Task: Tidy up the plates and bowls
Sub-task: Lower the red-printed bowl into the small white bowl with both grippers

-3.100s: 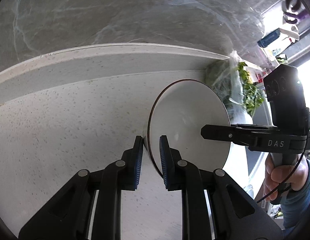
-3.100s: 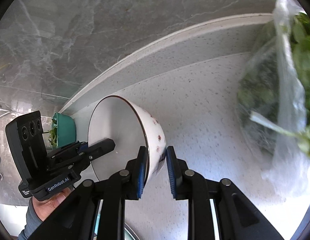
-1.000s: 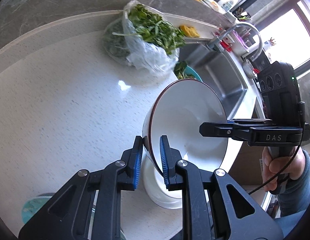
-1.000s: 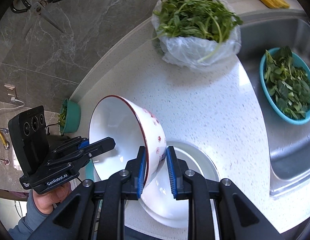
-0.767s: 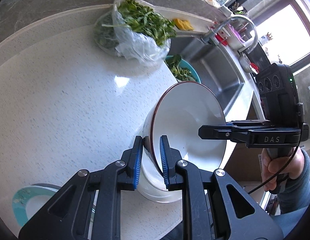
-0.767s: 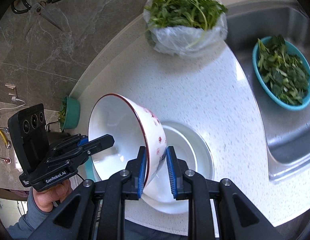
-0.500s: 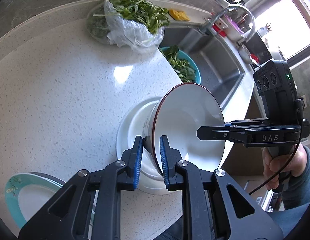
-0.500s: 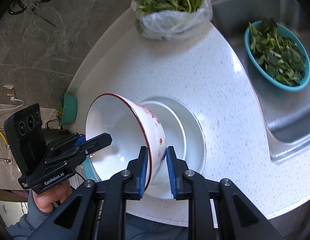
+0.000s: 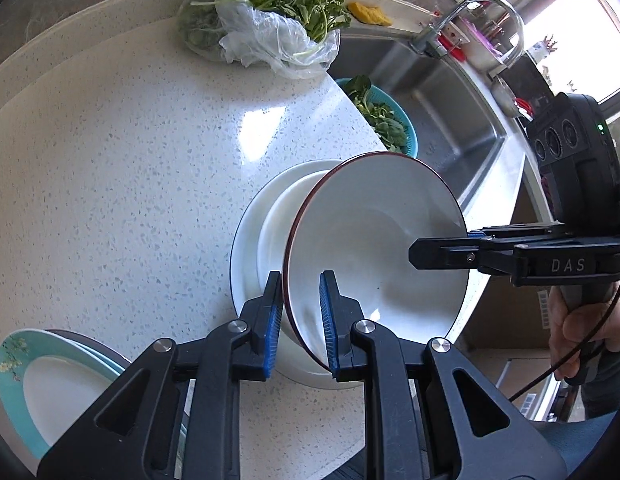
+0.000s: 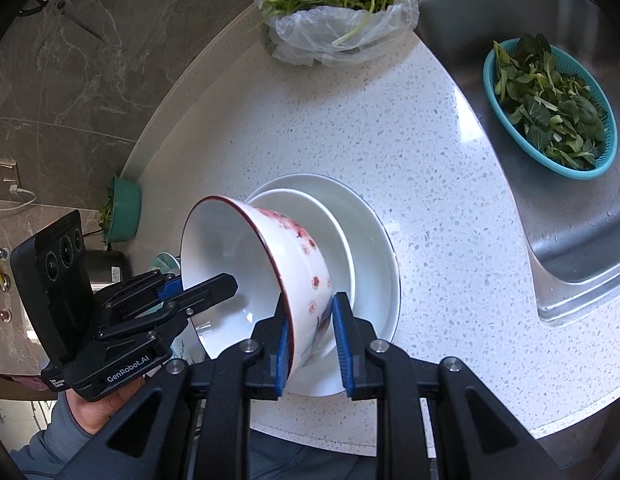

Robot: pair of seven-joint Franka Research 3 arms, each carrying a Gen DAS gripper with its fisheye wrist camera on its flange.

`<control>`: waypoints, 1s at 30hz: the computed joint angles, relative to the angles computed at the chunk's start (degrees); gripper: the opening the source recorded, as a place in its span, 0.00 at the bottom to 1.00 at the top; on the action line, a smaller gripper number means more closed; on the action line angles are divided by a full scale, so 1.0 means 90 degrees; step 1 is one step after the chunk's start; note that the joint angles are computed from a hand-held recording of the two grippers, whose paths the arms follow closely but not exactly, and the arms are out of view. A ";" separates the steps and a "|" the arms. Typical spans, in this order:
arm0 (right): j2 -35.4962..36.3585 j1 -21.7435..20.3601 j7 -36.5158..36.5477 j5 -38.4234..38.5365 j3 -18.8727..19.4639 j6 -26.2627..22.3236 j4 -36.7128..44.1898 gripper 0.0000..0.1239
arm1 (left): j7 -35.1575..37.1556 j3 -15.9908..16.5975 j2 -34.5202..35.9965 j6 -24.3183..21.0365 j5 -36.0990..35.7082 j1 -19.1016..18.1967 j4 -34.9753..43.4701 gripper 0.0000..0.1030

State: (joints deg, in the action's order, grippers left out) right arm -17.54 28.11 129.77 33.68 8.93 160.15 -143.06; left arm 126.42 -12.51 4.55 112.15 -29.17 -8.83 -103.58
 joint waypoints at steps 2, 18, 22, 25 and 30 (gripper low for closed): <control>0.0011 -0.0054 0.0061 -0.0095 0.0027 -0.0013 0.0005 0.17 | 0.0044 -0.0017 -0.0039 0.0114 0.0076 -0.0027 -0.0036 0.15; -0.0105 -0.0117 0.0389 -0.0187 0.0071 0.0063 -0.0074 0.21 | -0.0116 -0.0048 0.0097 -0.0002 0.0021 -0.0021 0.0048 0.15; -0.0156 -0.0165 0.0560 -0.0291 0.0097 0.0026 -0.0094 0.22 | -0.0164 -0.0050 0.0112 -0.0015 0.0033 -0.0018 0.0030 0.15; -0.0224 -0.0229 0.0669 -0.0474 0.0130 -0.0003 -0.0102 0.22 | -0.0198 -0.0043 0.0119 -0.0004 -0.0008 -0.0005 0.0049 0.15; -0.0008 -0.0366 0.0647 -0.1087 0.0212 -0.0371 0.0185 0.19 | -0.0257 -0.0047 0.0165 0.0022 0.0054 0.0001 0.0125 0.15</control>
